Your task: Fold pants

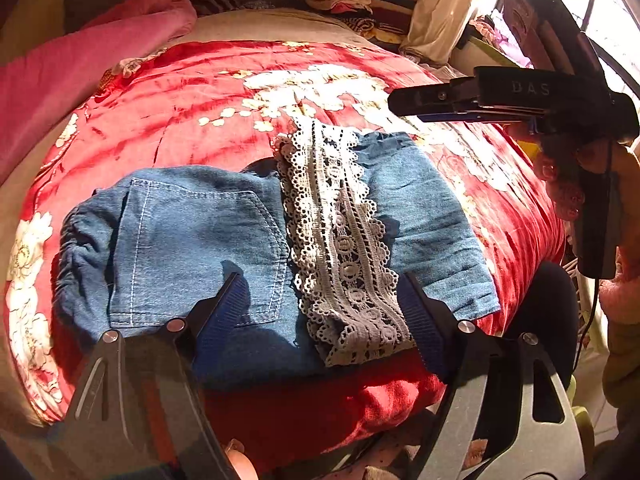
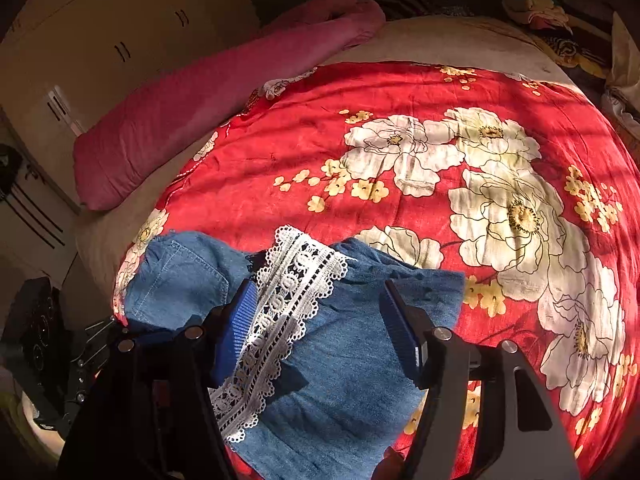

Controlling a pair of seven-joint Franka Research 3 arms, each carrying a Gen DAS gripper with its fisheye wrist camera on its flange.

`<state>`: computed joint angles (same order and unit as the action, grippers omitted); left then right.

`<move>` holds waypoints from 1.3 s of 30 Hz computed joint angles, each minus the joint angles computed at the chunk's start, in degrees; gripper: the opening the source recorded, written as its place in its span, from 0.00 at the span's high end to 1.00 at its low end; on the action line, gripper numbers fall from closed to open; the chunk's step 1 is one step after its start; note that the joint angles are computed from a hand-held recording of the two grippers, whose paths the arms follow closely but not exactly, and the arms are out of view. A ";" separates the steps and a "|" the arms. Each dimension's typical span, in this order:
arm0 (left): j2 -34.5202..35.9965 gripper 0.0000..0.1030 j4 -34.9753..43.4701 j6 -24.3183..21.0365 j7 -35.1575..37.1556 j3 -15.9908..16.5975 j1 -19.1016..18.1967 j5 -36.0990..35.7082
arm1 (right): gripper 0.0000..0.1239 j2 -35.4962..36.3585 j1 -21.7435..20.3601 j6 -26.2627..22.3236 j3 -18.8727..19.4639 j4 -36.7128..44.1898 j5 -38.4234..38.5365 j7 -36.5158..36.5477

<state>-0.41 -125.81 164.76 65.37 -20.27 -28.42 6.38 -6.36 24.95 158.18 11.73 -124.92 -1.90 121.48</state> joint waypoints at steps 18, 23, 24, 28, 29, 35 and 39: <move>-14.27 0.10 -14.79 4.30 -10.32 4.44 3.35 3.68 | 0.36 14.40 7.41 -7.15 -0.54 20.78 0.34 -7.33; -15.23 0.09 -17.78 5.42 -9.67 7.92 1.95 -0.86 | 0.33 20.55 9.41 -11.29 -1.10 28.97 1.89 -11.71; -15.02 0.09 -18.18 5.76 -8.48 9.08 0.84 -2.71 | 0.33 21.95 10.00 -12.32 -1.40 30.86 1.74 -12.06; -13.55 0.09 -18.99 7.36 -1.20 14.36 -5.03 -13.02 | 0.31 28.18 11.70 -17.16 -1.88 39.20 2.80 -15.61; -13.19 0.09 -19.01 7.47 0.03 14.68 -5.52 -14.87 | 0.31 29.76 12.03 -18.65 -1.91 41.37 3.22 -16.67; -10.42 0.09 -17.53 7.91 13.59 19.18 -11.97 -31.39 | 0.29 39.47 14.28 -26.93 -3.20 55.09 4.33 -20.48; -8.98 0.09 -16.30 7.72 17.53 17.86 -11.01 -35.65 | 0.29 47.24 15.38 -34.09 -4.02 66.78 5.18 -22.56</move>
<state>-9.39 -142.12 172.49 82.90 -2.41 -39.43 -29.27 40.88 40.33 124.09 7.71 -58.15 3.28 98.91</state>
